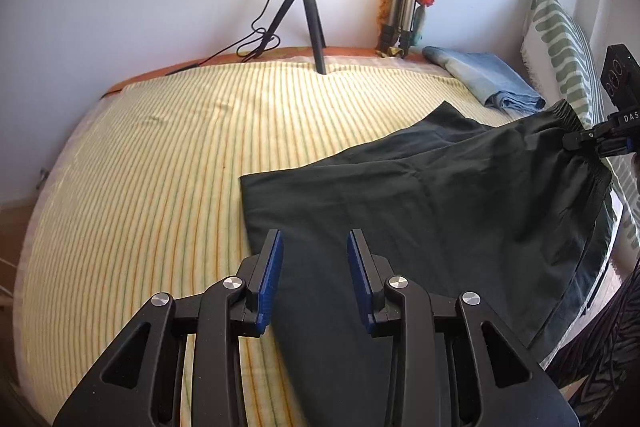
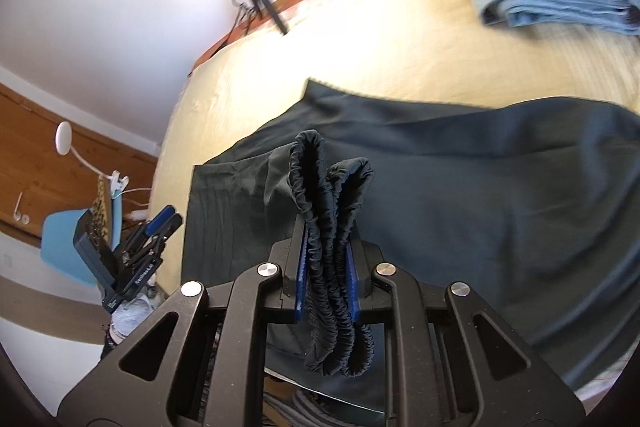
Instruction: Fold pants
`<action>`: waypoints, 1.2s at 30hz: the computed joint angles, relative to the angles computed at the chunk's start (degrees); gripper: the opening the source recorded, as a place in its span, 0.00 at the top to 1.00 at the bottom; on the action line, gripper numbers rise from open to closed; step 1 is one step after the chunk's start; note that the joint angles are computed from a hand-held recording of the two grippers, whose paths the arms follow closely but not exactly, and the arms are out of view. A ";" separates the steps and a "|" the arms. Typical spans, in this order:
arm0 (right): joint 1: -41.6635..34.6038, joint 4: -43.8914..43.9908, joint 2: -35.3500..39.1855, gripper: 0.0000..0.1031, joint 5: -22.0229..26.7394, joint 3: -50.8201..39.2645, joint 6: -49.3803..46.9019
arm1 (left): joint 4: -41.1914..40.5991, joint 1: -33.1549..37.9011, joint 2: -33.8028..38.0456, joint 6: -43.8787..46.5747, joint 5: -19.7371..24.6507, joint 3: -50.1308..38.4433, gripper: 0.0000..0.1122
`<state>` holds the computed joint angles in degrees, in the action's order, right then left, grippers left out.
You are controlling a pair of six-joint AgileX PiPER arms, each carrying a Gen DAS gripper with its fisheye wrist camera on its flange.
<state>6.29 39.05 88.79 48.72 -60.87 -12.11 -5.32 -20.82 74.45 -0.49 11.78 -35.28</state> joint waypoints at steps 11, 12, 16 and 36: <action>-14.97 -4.30 -3.73 0.84 5.50 1.50 -2.55 | -4.83 -2.49 2.85 4.66 0.24 -2.34 0.72; -16.36 -4.90 -3.85 0.84 6.07 1.47 -2.74 | -4.06 -2.97 3.09 3.77 0.16 -2.54 0.72; -19.64 -6.89 -4.12 0.84 7.23 0.99 -2.75 | -2.16 -5.23 4.25 1.68 -0.29 -3.43 0.72; -29.58 -12.77 1.26 0.84 5.48 -0.43 -6.81 | 4.13 -11.52 7.51 -4.93 -1.31 -5.45 0.72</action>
